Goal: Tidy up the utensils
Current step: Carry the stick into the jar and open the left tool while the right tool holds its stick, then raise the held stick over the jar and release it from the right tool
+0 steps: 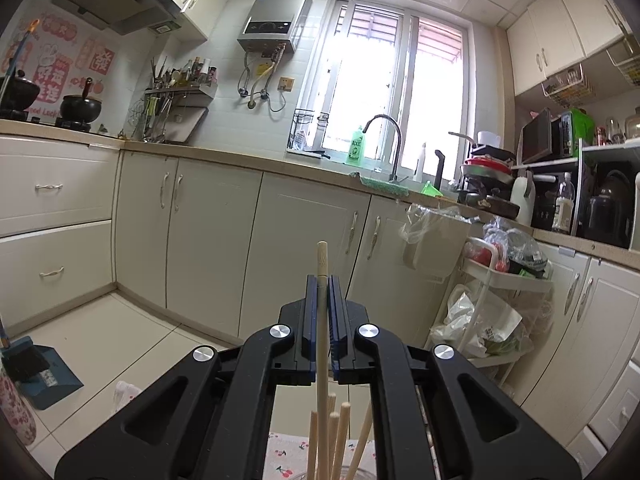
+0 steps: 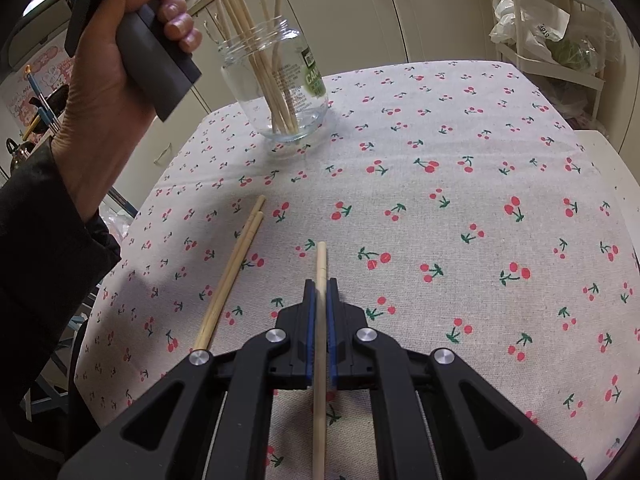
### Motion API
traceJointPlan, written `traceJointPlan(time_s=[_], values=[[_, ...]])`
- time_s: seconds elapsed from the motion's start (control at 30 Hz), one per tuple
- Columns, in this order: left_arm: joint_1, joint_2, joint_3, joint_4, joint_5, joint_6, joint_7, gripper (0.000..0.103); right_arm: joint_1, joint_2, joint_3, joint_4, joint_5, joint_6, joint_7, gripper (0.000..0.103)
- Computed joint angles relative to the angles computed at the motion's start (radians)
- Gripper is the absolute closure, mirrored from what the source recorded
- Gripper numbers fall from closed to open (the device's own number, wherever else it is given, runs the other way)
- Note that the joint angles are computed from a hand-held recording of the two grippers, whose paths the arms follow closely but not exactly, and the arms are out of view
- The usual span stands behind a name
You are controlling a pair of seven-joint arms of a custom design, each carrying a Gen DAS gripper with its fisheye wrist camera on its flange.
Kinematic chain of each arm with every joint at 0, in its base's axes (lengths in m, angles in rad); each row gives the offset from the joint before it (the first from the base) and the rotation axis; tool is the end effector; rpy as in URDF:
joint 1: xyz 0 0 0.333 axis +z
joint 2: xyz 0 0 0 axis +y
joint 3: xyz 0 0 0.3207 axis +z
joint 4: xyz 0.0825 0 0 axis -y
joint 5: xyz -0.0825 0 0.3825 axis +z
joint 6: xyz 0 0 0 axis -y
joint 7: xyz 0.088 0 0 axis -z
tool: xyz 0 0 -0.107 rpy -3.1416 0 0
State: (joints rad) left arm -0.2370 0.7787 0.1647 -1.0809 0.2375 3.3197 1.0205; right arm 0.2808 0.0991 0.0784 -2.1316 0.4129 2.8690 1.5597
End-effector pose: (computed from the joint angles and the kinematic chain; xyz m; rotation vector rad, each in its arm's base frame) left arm 0.7764 -0.1432 0.5473 -1.3837 1.3075 -1.3948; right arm 0.5682 0.1883 0.4374 -1.7610 1.7519 -0.2089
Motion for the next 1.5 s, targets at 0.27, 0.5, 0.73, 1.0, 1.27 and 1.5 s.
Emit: traceJointPlan(time_s=[0.27,0.5,0.73,1.0,1.27,1.5], values=[[0.077,-0.065,-0.124,-0.124,0.067,0.006,0.060,0.098,0.007,0.008,-0.013,0.021,-0.080,-0.039,0.049,0.097],[0.189,-0.129,-0.279,-0.236,0.134,-0.005,0.136,0.098,0.011,0.010,-0.019,0.031,-0.141,-0.062,0.094,0.096],[0.324,-0.193,-0.445,-0.340,0.149,-0.019,0.202,0.093,0.010,0.020,-0.015,0.066,-0.154,-0.113,0.084,0.082],[0.457,-0.370,-0.488,-0.649,0.179,0.066,0.114,0.060,0.018,0.038,-0.036,0.111,-0.299,-0.177,0.121,0.080],[0.654,-0.427,-0.621,-0.840,0.267,0.042,-0.022,0.055,0.049,0.076,-0.045,0.180,-0.467,-0.253,0.126,0.097],[0.598,-0.416,-0.527,-0.881,0.250,0.075,-0.117,0.047,-0.004,0.034,0.006,0.145,-0.139,-0.054,0.035,0.097]])
